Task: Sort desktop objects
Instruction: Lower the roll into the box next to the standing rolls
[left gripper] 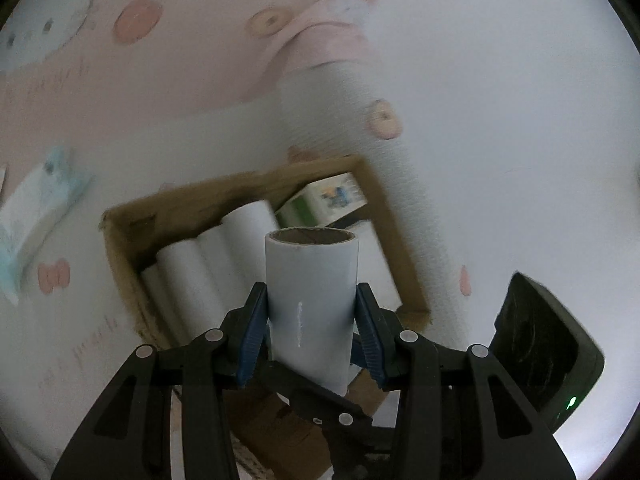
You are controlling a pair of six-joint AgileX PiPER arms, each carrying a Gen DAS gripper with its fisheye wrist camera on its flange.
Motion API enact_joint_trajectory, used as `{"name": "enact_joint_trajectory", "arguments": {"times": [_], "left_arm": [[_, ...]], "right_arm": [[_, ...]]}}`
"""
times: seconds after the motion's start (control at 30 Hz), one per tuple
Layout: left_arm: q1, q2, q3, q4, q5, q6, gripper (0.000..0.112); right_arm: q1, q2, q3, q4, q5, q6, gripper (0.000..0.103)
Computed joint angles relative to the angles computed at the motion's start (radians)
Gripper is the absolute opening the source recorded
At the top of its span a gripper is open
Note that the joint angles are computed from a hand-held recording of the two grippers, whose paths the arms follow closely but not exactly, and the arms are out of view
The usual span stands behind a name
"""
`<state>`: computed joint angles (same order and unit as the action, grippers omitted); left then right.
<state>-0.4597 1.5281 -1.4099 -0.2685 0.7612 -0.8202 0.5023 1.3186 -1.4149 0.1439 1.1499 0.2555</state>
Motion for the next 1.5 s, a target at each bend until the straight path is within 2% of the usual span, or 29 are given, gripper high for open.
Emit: {"name": "enact_joint_trajectory", "arguments": {"times": [0.13, 0.33, 0.5, 0.6, 0.87, 1.1, 1.33, 1.5], "left_arm": [[0.041, 0.019, 0.007, -0.068, 0.016, 0.026, 0.047], [0.049, 0.055, -0.038, -0.046, 0.100, -0.045, 0.047], [0.059, 0.057, -0.039, -0.063, 0.140, -0.051, 0.047], [0.082, 0.049, -0.014, -0.139, 0.150, 0.006, 0.047], [0.095, 0.041, 0.026, -0.155, 0.108, 0.042, 0.044], [0.107, 0.059, 0.019, -0.156, 0.138, 0.034, 0.044], [0.098, 0.130, -0.094, -0.099, 0.240, -0.028, 0.044], [0.058, 0.202, -0.221, 0.013, 0.365, -0.087, 0.044]], "right_arm": [[-0.009, 0.028, 0.006, 0.019, -0.007, 0.005, 0.039], [0.028, 0.072, -0.020, -0.029, 0.010, 0.047, 0.039], [0.066, 0.094, -0.030, -0.065, 0.020, 0.076, 0.039], [0.091, 0.105, -0.036, -0.119, 0.031, 0.120, 0.039], [0.110, 0.132, -0.038, -0.155, 0.027, 0.135, 0.039], [0.110, 0.137, -0.015, -0.137, 0.018, 0.126, 0.040], [0.112, 0.108, -0.023, -0.152, 0.048, 0.136, 0.040], [0.112, 0.034, -0.022, -0.177, 0.066, 0.139, 0.040]]}}
